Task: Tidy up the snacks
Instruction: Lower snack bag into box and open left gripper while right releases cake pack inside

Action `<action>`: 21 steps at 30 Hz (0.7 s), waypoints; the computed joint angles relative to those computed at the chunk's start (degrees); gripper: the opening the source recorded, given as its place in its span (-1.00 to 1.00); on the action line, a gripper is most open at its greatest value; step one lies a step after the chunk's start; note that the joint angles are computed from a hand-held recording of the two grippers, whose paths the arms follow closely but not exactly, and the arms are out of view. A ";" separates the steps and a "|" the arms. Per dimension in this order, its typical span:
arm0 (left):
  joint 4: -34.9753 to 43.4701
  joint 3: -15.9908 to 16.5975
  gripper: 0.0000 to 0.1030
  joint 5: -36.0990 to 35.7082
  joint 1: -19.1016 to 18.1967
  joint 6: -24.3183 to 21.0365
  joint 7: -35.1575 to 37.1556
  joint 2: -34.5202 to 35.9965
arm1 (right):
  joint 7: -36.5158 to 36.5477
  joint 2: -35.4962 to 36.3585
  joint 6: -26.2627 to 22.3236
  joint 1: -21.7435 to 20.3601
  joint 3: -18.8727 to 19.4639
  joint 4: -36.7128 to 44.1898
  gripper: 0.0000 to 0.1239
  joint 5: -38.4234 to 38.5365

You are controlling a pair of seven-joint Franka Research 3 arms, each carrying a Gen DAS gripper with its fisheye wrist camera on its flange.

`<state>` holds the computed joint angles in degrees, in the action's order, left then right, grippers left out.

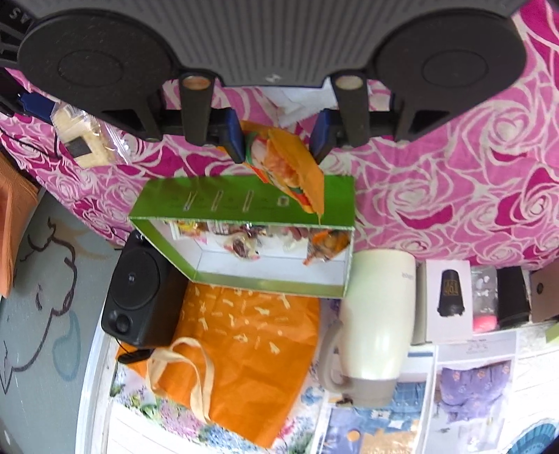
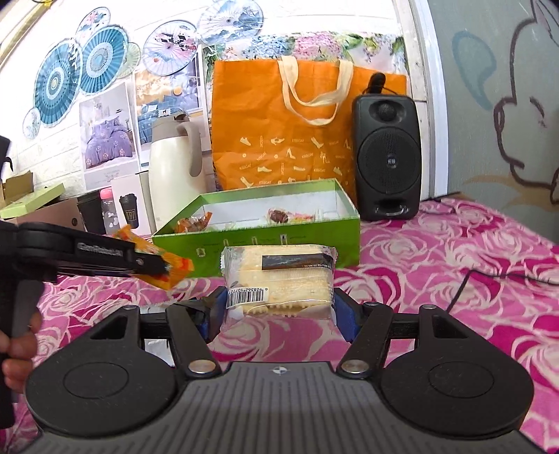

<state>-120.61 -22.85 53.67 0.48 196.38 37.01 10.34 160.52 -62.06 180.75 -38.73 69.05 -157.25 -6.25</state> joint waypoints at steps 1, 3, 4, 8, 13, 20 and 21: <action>-0.37 1.04 -0.27 -1.19 -0.88 0.54 0.96 -0.46 | -0.38 0.13 0.11 -0.47 -0.14 0.35 0.65 -0.28; -0.66 2.40 -0.27 -2.54 -2.09 1.01 1.86 -1.15 | -1.08 0.31 1.02 -1.64 -0.31 1.00 0.65 -0.57; -0.79 3.32 -0.27 -3.53 -2.97 1.33 2.77 -1.39 | -1.54 0.48 1.62 -2.21 -0.37 1.32 0.65 -0.62; -0.96 6.18 -0.27 -7.62 -6.02 2.52 6.75 -1.84 | -3.48 -0.57 3.75 -4.53 0.24 2.70 0.65 -0.04; 1.45 7.16 -0.27 -9.75 -7.72 2.75 9.96 -0.54 | -6.61 -1.85 6.82 -8.13 1.64 4.35 0.64 1.28; 5.62 6.30 -0.27 -13.99 -8.37 3.64 13.56 3.08 | -8.05 -3.86 9.27 -11.86 3.70 5.15 0.60 5.17; 7.18 5.69 -0.27 -13.57 -8.14 3.03 13.49 4.17 | -8.75 -2.67 10.19 -13.04 3.84 5.75 0.59 5.18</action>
<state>-113.43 -17.16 40.10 -7.66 199.41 50.50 14.52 151.77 -64.74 190.94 -51.77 72.89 -151.50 -1.07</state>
